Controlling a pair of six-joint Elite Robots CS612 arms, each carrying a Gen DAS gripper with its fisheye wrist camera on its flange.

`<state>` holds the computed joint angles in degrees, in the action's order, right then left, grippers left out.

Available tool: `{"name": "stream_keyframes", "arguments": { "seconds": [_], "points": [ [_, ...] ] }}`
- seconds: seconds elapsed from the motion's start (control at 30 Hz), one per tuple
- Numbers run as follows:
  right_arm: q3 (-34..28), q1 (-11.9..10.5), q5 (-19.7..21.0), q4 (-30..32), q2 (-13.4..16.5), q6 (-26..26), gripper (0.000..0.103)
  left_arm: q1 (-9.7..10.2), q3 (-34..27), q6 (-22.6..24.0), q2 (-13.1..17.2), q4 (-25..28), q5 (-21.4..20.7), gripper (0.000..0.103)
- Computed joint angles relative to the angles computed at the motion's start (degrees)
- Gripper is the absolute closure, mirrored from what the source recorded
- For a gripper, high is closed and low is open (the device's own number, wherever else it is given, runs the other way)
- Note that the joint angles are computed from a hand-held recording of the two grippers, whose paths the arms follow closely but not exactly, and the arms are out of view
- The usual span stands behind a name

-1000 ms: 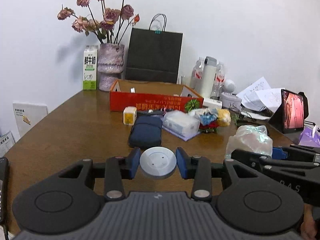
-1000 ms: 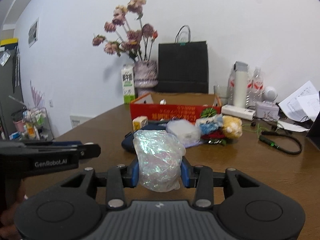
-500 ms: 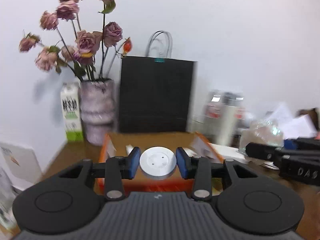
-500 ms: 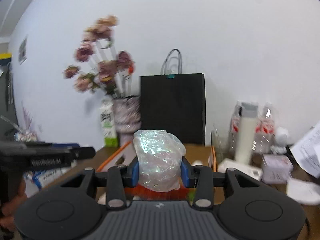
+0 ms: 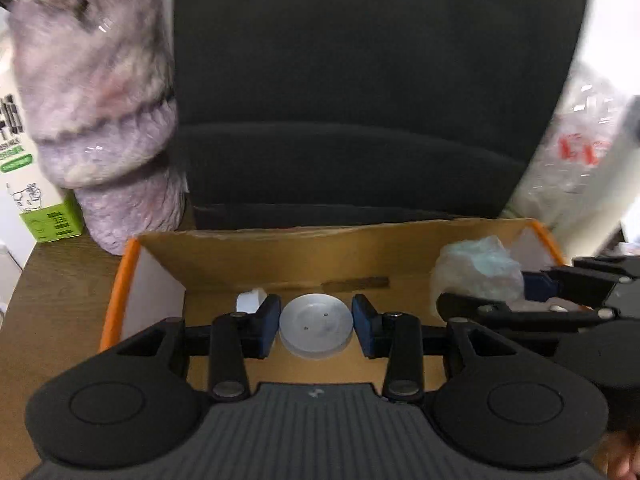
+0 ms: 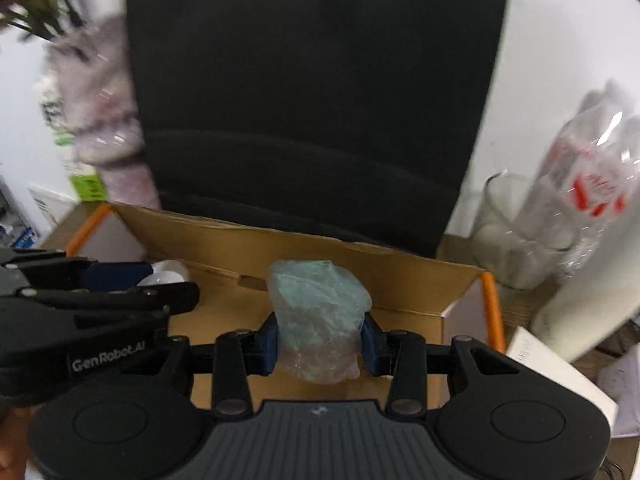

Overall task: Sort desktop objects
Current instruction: 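Carry both items over the cardboard box and open both tools to release them, then move both tools back over the table toward the navy pouch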

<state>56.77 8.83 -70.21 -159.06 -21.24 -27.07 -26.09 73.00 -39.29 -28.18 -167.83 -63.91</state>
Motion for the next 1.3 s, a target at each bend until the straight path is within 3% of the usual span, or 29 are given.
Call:
{"name": "stream_keyframes", "arguments": {
  "seconds": [0.13, 0.2, 0.27, 0.33, 0.43, 0.63, 0.7, 0.8, 1.03, 1.17, 1.3],
  "points": [
    [-3.9, 0.1, -0.3, 3.6, 2.4, 0.5, 0.060, 1.24, -3.4, -4.2, 1.5, 6.0, -2.4, 0.051],
    [-4.7, 0.0, -1.0, 4.2, 2.9, 1.3, 0.052, 1.39, -3.2, -3.5, 1.6, 5.3, -2.4, 0.040],
    [-4.6, -0.5, 1.0, 4.6, 2.8, 1.6, 0.044, 1.30, -1.7, -2.7, 0.9, 3.4, -1.8, 0.025],
    [-3.6, -1.1, 3.0, 3.9, 2.1, 2.4, 0.039, 1.11, -0.2, -3.0, -0.1, 2.7, -0.7, 0.023],
    [-0.6, -1.6, 3.7, 1.4, -0.1, 3.6, 0.037, 0.67, 2.5, -3.7, -2.2, 2.8, 1.4, 0.023],
    [7.7, -2.9, 4.6, -1.3, -6.2, 5.0, 0.028, -1.04, 10.1, -5.6, -7.7, -2.2, 3.9, 0.018],
    [9.8, -3.0, 5.1, -1.0, -7.9, 6.1, 0.026, -2.31, 12.6, -6.9, -9.6, -1.6, 6.3, 0.016],
    [14.9, -4.0, 6.3, -2.2, -11.0, 5.7, 0.026, -3.49, 15.3, -9.4, -11.6, -0.8, 6.7, 0.015],
    [27.9, -5.7, 8.7, -11.9, -17.2, 3.8, 0.022, -8.82, 22.6, -14.6, -15.8, -0.3, 11.6, 0.006],
    [37.9, -8.4, 12.1, -25.5, -20.1, 2.6, 0.021, -13.88, 27.7, -17.3, -17.2, -2.8, 19.2, 0.000],
    [46.8, -12.1, 17.7, -41.6, -20.2, 3.2, 0.016, -19.68, 32.8, -21.0, -17.2, -6.8, 28.1, 0.000]
  ]
}}
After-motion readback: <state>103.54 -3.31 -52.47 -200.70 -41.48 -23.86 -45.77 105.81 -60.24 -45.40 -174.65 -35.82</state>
